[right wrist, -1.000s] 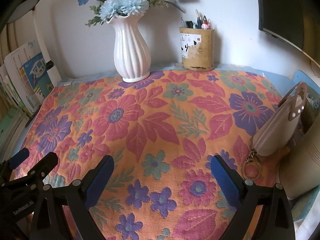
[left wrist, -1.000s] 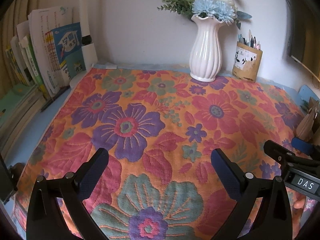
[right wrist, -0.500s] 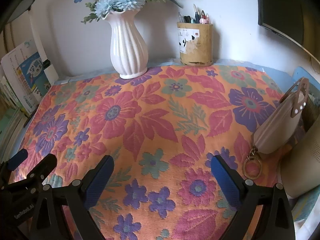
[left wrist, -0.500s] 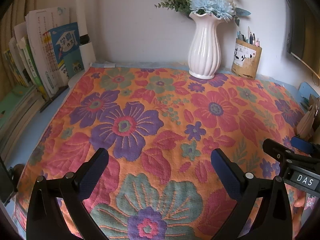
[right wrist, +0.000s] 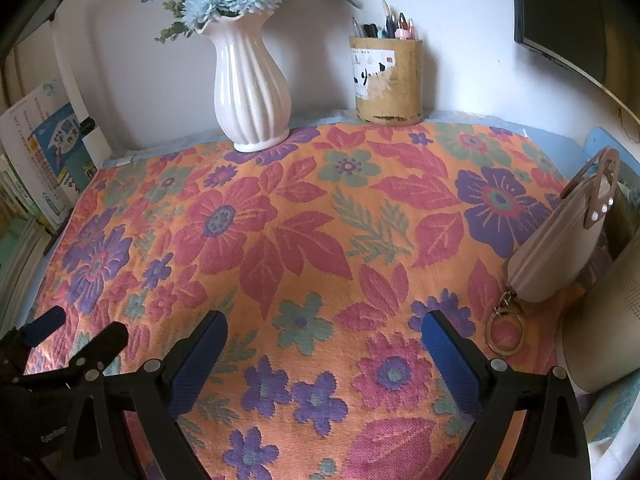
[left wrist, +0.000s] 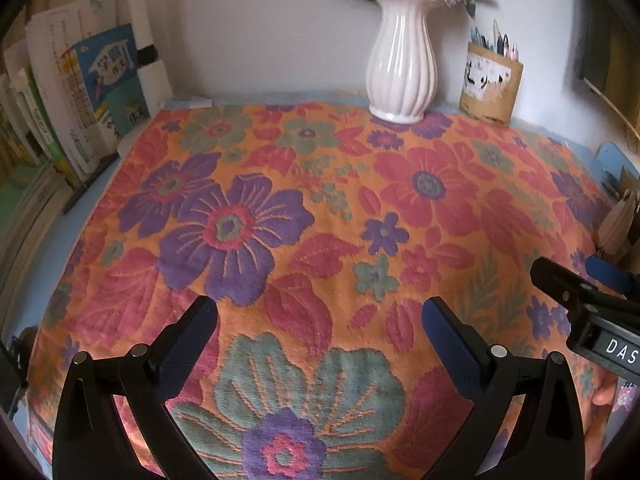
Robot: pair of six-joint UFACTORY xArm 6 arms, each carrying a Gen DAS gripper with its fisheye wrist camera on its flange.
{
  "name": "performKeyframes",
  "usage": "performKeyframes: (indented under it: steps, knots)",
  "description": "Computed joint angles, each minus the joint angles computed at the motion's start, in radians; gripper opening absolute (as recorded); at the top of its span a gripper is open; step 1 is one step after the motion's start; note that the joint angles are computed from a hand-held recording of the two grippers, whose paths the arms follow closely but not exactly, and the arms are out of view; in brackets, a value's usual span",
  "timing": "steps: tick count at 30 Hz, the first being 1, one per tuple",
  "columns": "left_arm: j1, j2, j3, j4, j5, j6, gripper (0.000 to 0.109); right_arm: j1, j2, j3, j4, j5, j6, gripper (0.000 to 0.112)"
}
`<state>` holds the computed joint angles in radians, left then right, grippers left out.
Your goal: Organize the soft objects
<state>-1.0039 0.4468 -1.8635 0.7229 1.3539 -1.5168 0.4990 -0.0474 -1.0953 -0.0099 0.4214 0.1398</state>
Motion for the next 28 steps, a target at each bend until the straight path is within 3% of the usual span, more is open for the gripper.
performKeyframes:
  steps: [8, 12, 14, 20, 28]
  knots:
    - [0.005, 0.05, -0.076, -0.046, 0.065, 0.046, 0.102, -0.004, 0.009, -0.014, 0.004, 0.03, -0.002, 0.098]
    - [0.022, 0.024, -0.031, -0.082, 0.019, 0.034, 0.103, -0.004, 0.018, -0.03, 0.008, 0.064, -0.008, 0.098]
    - [0.037, -0.017, 0.035, -0.098, -0.044, 0.005, 0.103, -0.003, 0.034, -0.053, 0.016, 0.103, -0.018, 0.102]
    - [0.034, -0.016, 0.036, -0.092, -0.047, 0.005, 0.103, 0.017, 0.054, -0.084, -0.124, 0.158, 0.057, 0.103]
    - [0.036, -0.019, 0.044, -0.087, -0.057, 0.019, 0.103, 0.015, 0.054, -0.084, -0.116, 0.158, 0.049, 0.103]
